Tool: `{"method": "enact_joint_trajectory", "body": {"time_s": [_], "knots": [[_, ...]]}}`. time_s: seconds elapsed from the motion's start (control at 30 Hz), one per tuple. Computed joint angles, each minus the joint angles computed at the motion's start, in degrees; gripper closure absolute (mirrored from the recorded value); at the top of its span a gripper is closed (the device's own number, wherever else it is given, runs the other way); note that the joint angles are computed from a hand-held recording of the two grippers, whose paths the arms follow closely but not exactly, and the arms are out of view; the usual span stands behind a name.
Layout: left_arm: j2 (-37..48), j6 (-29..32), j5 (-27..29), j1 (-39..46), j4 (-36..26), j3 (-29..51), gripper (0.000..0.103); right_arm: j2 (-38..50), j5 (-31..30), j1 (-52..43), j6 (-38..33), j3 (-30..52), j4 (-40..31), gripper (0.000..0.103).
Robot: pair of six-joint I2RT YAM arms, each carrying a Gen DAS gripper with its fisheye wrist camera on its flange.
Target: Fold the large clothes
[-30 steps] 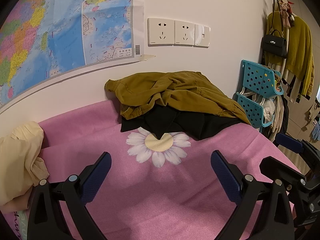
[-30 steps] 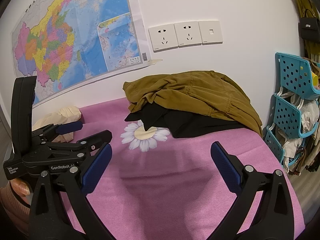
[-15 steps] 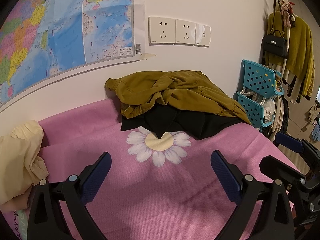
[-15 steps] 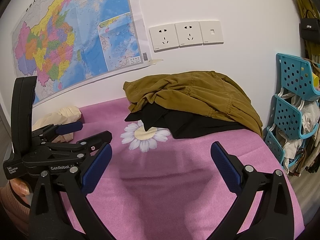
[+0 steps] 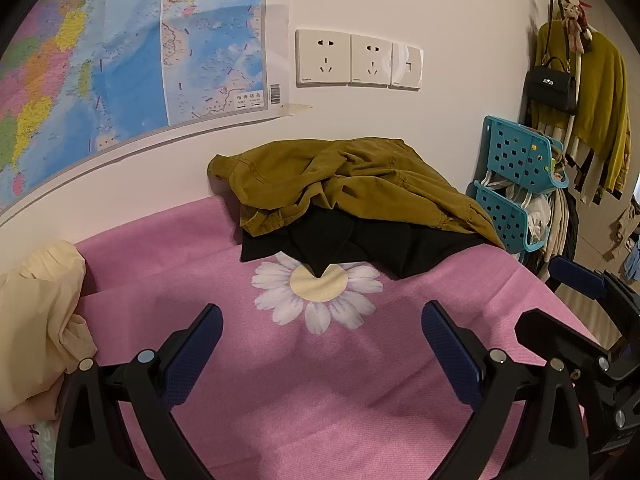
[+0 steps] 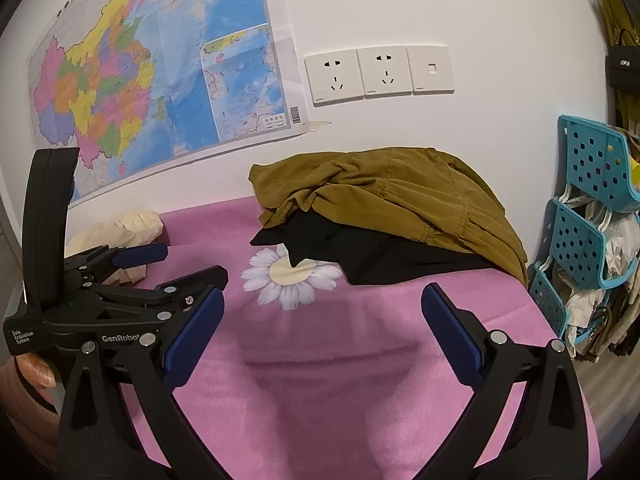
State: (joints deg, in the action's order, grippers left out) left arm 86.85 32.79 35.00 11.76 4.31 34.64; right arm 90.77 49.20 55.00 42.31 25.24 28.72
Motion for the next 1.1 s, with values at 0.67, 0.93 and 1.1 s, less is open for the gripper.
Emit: {"method": "enact_joint_trajectory", "body": {"time_s": [0.67, 0.93, 1.1], "knots": [[14.53, -7.54, -7.11, -5.87, -2.56, 15.42, 0.007, 3.67, -12.84, -17.24, -19.77, 10.15, -3.4, 0.006], [23.78, -11.7, -11.05, -7.4, -2.61, 24.42, 0.007, 16.45, -19.8, -28.43, -31.88, 28.82, -12.46, 0.007], [27.67, -12.24, -12.53, -7.3, -3.08, 27.74, 0.007, 23.32, -24.46, -32.0, -36.21, 38.32, -20.86, 0.051]]}}
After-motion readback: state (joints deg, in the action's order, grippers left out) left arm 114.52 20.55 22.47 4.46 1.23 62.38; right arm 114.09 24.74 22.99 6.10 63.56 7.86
